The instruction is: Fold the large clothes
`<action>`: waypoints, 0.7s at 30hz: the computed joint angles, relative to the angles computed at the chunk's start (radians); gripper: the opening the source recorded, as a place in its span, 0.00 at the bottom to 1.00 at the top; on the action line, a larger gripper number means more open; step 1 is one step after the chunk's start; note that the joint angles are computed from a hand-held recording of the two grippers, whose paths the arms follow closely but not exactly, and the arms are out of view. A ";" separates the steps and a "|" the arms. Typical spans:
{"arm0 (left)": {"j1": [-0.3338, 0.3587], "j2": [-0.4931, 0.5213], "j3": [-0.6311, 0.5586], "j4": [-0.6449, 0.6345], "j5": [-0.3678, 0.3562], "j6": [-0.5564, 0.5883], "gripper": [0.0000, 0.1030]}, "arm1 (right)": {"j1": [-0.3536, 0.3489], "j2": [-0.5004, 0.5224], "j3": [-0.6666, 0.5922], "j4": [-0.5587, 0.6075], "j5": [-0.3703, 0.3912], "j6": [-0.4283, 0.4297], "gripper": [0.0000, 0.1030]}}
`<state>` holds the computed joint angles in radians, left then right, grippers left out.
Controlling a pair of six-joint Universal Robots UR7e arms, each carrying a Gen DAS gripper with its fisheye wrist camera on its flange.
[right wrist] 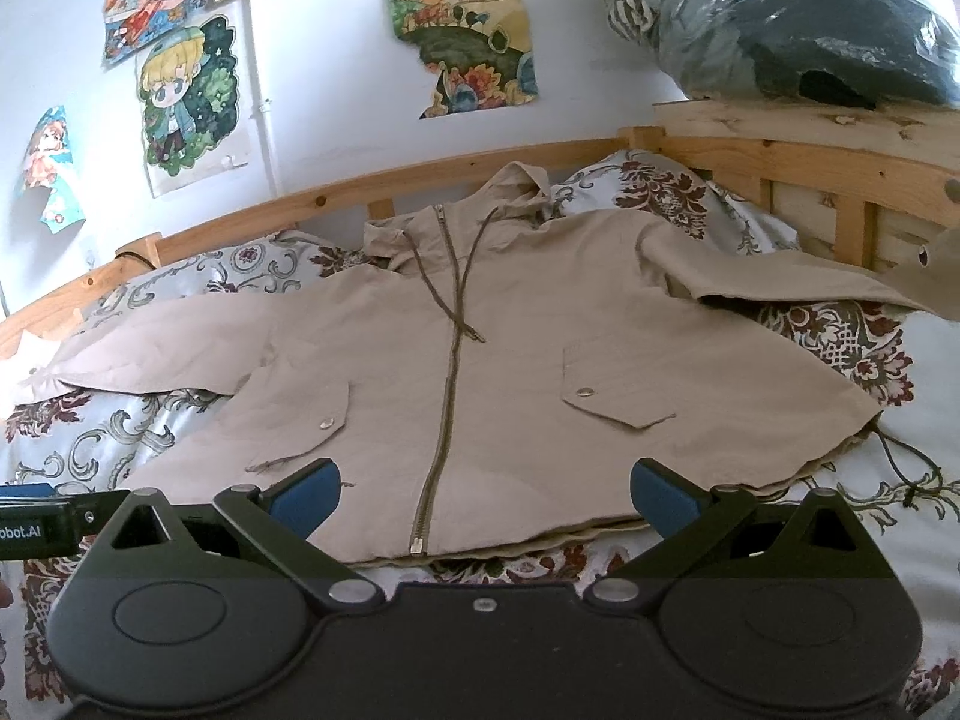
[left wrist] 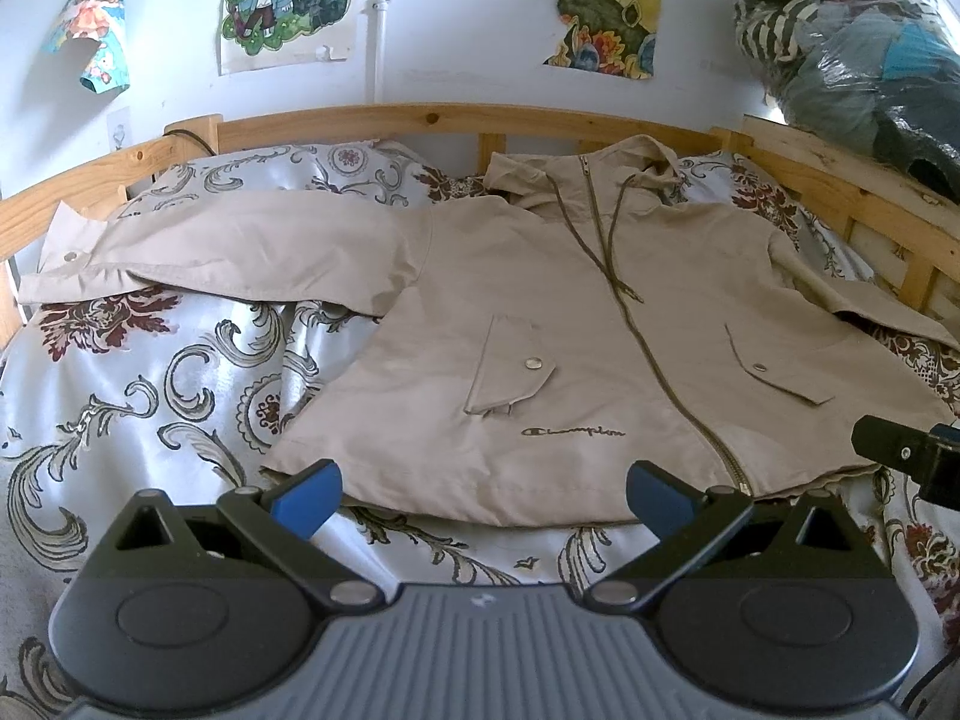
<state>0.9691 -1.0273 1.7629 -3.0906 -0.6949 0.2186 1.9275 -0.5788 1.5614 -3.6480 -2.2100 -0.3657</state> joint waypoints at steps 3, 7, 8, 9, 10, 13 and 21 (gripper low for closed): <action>0.000 -0.002 0.000 0.008 -0.001 -0.005 0.99 | 0.001 0.000 -0.001 0.006 0.002 -0.005 0.99; 0.000 -0.001 0.000 0.007 0.000 -0.005 0.99 | 0.002 0.003 -0.001 0.006 -0.001 -0.004 0.99; 0.000 -0.001 0.001 0.007 0.001 -0.004 0.99 | 0.002 0.002 -0.001 0.006 -0.001 -0.004 0.99; 0.000 -0.001 0.000 0.006 0.000 -0.003 0.99 | 0.002 0.002 -0.001 0.006 -0.001 -0.004 0.99; 0.000 -0.001 0.000 0.005 -0.001 -0.002 0.99 | 0.003 0.003 -0.002 0.006 -0.002 -0.004 0.99; -0.001 0.001 -0.001 0.009 0.002 -0.009 0.99 | 0.003 0.002 -0.002 0.008 -0.003 -0.006 0.99; -0.004 0.009 -0.002 0.009 0.023 -0.005 0.99 | 0.007 0.007 -0.009 0.019 -0.009 -0.014 0.99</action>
<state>0.9656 -1.0180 1.7607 -3.0819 -0.6716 0.2132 1.9345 -0.5714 1.5522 -3.6290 -2.2194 -0.3798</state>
